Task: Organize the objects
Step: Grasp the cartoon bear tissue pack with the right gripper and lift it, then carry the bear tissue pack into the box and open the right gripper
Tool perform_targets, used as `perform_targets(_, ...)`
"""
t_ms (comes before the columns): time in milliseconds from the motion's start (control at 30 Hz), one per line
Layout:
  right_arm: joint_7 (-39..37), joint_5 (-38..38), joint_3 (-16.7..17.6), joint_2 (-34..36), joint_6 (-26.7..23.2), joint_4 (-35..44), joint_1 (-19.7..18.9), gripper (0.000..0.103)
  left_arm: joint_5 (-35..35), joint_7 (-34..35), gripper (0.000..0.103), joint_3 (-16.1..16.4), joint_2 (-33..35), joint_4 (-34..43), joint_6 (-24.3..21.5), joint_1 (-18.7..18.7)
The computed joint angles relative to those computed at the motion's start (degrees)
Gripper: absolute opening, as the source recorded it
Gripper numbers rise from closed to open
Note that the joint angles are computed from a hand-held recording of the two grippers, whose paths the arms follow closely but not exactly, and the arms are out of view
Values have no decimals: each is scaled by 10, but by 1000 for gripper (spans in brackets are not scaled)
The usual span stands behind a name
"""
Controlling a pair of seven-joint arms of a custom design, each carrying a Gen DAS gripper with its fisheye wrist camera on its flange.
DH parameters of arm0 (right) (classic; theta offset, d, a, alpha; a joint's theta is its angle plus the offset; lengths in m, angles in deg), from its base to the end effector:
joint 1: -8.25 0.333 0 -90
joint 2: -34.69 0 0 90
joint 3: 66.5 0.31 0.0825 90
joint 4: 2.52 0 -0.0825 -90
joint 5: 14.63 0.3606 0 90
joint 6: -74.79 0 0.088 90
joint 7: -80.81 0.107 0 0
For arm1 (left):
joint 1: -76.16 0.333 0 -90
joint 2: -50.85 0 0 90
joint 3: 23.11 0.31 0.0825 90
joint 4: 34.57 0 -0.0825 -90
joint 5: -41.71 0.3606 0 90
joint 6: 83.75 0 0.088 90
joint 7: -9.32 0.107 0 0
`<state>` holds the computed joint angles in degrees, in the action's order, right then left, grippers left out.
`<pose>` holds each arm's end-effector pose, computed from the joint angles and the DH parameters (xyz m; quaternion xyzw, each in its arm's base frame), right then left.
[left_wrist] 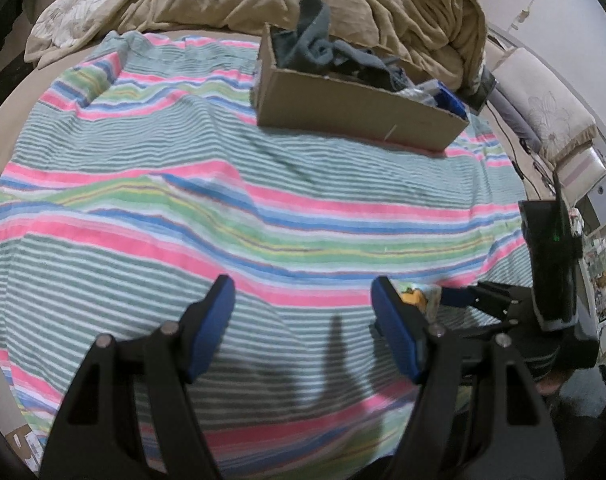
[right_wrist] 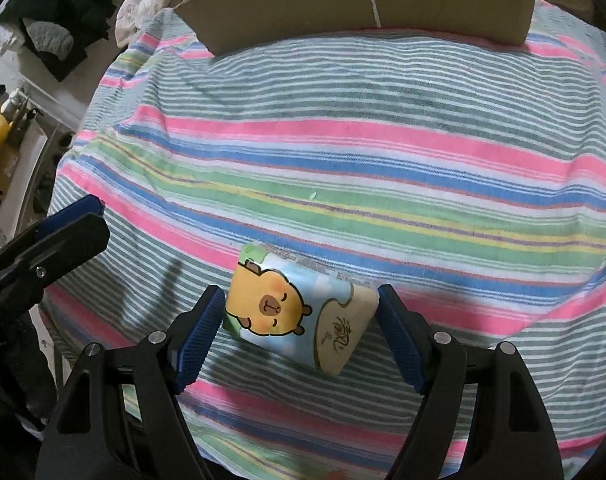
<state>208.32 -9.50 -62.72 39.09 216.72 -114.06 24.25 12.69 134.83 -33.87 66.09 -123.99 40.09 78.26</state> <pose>0.5578 0.1993 0.4947 -0.5507 0.8030 -0.0275 0.2261 0.6413 -0.1030 0.5353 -0.4699 0.8305 -0.2989 0.0060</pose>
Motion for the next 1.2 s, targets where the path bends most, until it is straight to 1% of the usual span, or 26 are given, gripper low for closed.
perform_targets(67,7,-13,0,-1,-2,0,3,75,0,0,72,0,1,1,-1,0)
perform_targets(167,7,-17,-1,-8,6,-4,1,74,1,-2,72,0,2,5,-1,0)
perform_targets(233,19,-38,-3,-18,9,-9,1,74,4,-4,72,0,3,9,0,-1)
perform_targets(400,25,-64,-5,-39,18,-15,-5,74,14,-13,72,-3,13,30,1,-7)
perform_targets(600,15,-73,-8,-60,24,-20,-16,74,30,-28,72,-8,32,66,1,-14)
perform_targets(967,5,-103,-17,-38,37,40,-33,74,74,-65,72,-22,97,177,-6,-39)
perform_targets(1200,-19,-113,-29,-18,40,87,-50,74,109,-97,72,-28,159,280,-25,-58)
